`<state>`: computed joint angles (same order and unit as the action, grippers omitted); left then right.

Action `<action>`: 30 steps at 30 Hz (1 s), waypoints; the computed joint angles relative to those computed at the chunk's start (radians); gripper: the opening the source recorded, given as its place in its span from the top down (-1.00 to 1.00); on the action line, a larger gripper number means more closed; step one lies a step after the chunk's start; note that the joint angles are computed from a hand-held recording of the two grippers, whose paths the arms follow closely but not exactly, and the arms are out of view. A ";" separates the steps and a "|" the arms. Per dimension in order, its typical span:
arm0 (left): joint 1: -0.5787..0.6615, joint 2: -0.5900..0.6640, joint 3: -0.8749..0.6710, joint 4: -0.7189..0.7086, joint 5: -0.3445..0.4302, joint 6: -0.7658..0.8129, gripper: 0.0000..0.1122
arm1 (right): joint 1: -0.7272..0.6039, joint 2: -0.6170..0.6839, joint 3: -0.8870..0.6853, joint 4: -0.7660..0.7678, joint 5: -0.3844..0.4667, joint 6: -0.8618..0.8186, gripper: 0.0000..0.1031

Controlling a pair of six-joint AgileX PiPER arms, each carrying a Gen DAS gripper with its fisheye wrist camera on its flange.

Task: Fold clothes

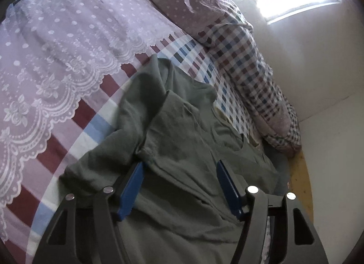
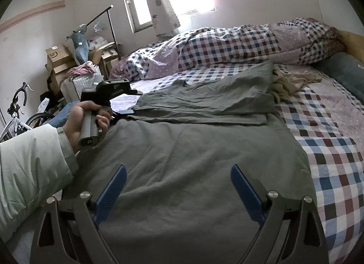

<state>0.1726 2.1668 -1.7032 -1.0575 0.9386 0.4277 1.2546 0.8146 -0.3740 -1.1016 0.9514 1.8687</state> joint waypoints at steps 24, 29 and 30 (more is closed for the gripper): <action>0.045 -0.117 0.156 -0.046 -0.156 0.041 0.92 | 0.007 -0.023 0.013 0.024 0.008 -0.008 -0.85; 0.029 -0.121 0.165 -0.003 -0.169 0.030 0.92 | -0.006 -0.008 0.011 0.018 -0.004 -0.011 -0.85; 0.024 -0.124 0.166 0.007 -0.173 0.027 0.92 | -0.006 -0.006 0.012 0.016 -0.006 -0.009 -0.85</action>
